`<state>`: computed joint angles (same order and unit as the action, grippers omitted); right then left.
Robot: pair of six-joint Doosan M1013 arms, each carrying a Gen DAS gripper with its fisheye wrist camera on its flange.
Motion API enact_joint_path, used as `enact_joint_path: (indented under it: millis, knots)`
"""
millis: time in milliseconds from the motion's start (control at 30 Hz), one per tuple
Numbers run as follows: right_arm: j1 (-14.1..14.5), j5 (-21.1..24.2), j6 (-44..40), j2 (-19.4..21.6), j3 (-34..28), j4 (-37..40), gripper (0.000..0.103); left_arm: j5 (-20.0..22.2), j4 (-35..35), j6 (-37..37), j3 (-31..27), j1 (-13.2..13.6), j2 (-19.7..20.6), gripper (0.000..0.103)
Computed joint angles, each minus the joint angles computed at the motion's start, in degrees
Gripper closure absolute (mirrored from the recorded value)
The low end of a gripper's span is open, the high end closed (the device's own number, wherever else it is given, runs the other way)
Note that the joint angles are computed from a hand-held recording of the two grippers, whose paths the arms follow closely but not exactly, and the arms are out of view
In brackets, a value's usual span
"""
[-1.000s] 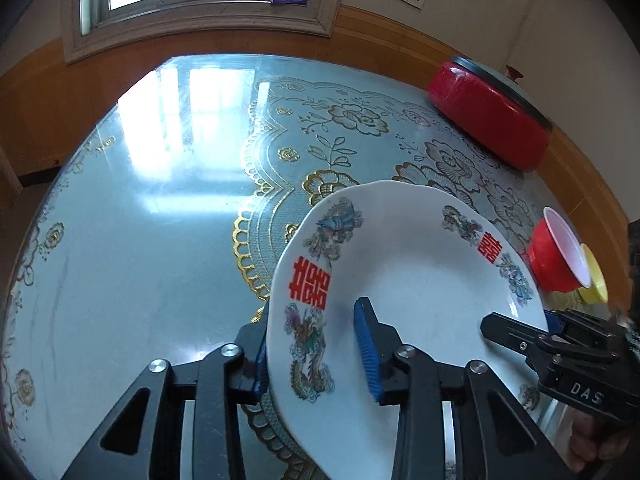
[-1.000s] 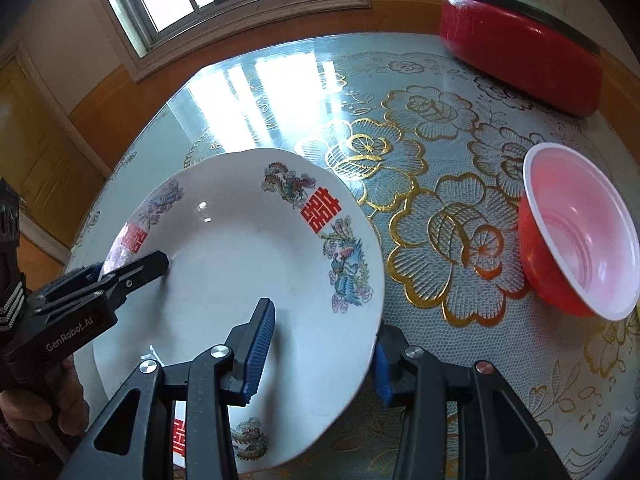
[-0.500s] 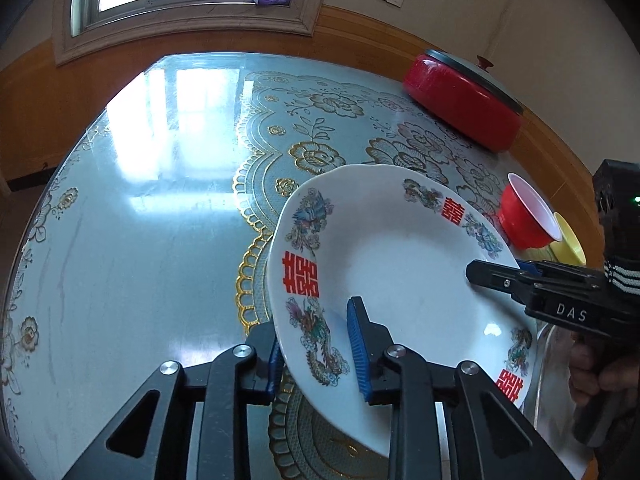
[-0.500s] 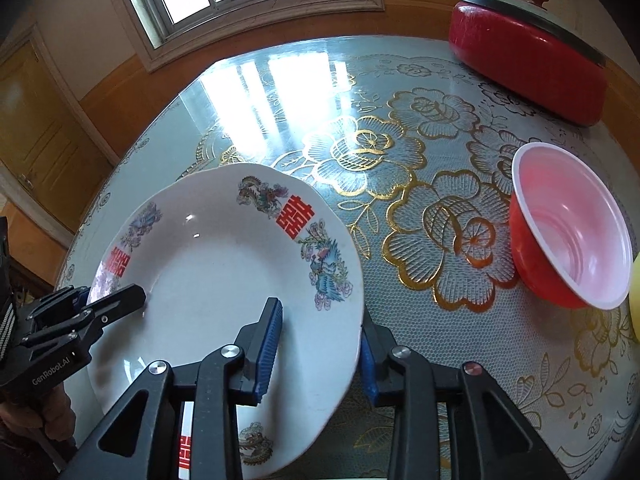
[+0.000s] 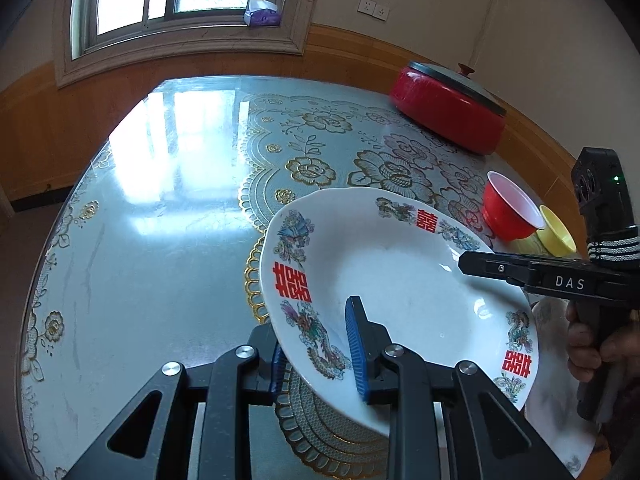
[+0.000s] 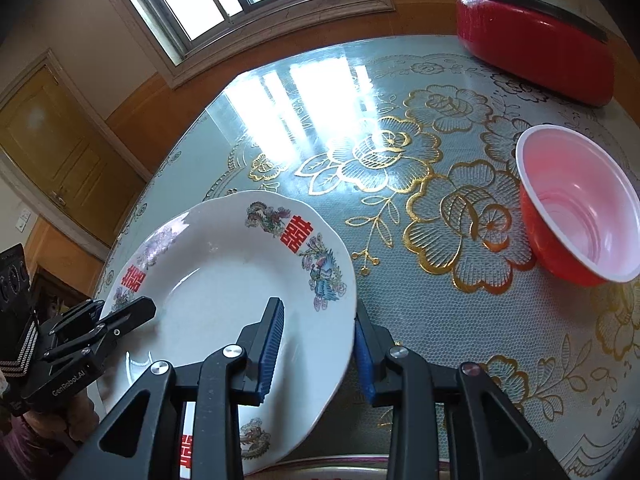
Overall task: Organize plates and bowls
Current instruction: 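Lift the second deep plate with the left tool and carry it over the stack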
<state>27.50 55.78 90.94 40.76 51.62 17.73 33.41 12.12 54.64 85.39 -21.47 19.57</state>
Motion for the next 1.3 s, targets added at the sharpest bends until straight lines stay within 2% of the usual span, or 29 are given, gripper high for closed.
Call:
enact_joint_path:
  millis: [100,400,667,800,967,1300]
  knots:
    - [-0.1,-0.9,-1.1,-0.8,1.3,0.5,0.07,-1.1,1.8,0.0,0.5,-0.5,-0.6,0.076]
    - [-1.9,-4.1,-4.0,-3.3,6.0,9.6,0.07,-2.5,-3.5,3.7,1.8,-0.4,-1.6,0.076]
    - [-2.6,-8.5,-6.3,-7.0,10.7,14.3,0.07,-5.2,-6.7,6.5,3.3,-0.9,-3.6,0.076]
    - [-3.0,-11.3,-8.2,-9.8,14.5,17.4,0.07,-6.0,-6.3,6.7,4.0,-2.0,-4.9,0.076]
    - [-3.6,-14.9,-9.5,-14.2,20.9,19.8,0.07,-6.6,-10.6,11.2,4.6,-3.3,-5.9,0.076]
    - [-5.0,-21.3,-2.7,-23.0,34.0,17.3,0.07,-4.3,-22.2,24.0,3.9,-6.7,-5.1,0.076]
